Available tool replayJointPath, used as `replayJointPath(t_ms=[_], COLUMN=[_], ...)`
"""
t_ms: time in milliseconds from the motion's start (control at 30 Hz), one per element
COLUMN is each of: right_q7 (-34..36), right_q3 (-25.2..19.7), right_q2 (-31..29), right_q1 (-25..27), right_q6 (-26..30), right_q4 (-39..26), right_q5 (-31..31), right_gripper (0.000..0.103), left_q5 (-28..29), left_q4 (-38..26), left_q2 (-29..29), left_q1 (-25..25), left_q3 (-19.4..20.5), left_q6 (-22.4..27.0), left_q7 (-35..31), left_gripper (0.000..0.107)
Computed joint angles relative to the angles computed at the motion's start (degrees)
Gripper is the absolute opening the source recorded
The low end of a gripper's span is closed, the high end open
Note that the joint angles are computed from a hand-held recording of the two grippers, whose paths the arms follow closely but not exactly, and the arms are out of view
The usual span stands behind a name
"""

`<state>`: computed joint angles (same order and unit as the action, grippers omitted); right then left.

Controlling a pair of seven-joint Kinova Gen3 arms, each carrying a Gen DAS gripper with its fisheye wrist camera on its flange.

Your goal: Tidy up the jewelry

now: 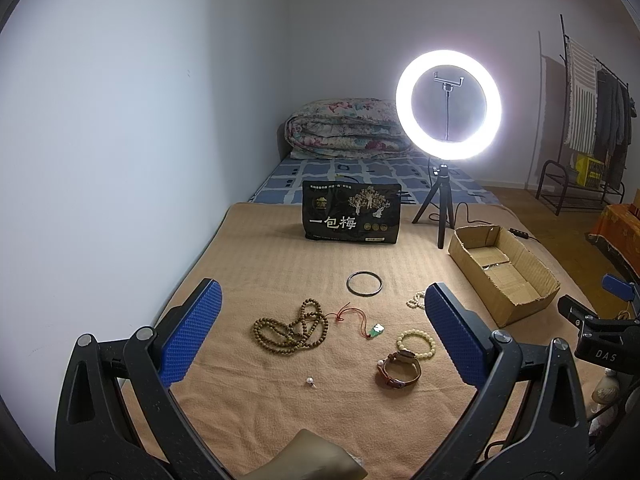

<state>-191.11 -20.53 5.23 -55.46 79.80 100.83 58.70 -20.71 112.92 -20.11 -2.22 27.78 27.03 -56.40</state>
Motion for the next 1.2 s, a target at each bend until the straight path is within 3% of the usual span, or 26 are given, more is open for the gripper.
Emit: replayJointPath(t_ms=[800, 1067, 1200], right_q7=[2.4, 8.23, 11.28], right_q3=[1.16, 2.2, 3.0], right_q2=[0.76, 1.52, 2.8], right_q1=[1.35, 3.24, 3.79], right_q6=[-3.68, -11.23, -15.13], right_q4=[-0.77, -0.56, -0.82], right_q5=[-2.01, -4.17, -5.74], right_gripper=[0.103, 0.103, 0.103], left_q5=[-1.92, -2.87, -0.37], left_q4=[-0.29, -2.46, -4.2], left_q2=[2.21, 6.87, 9.64], left_q1=[-0.94, 4.28, 8.44], left_q3=[0.43, -4.76, -9.94], left_q6=[0.89, 4.17, 7.04], left_q7=[1.6, -1.34, -4.97], left_gripper=[0.103, 0.103, 0.103])
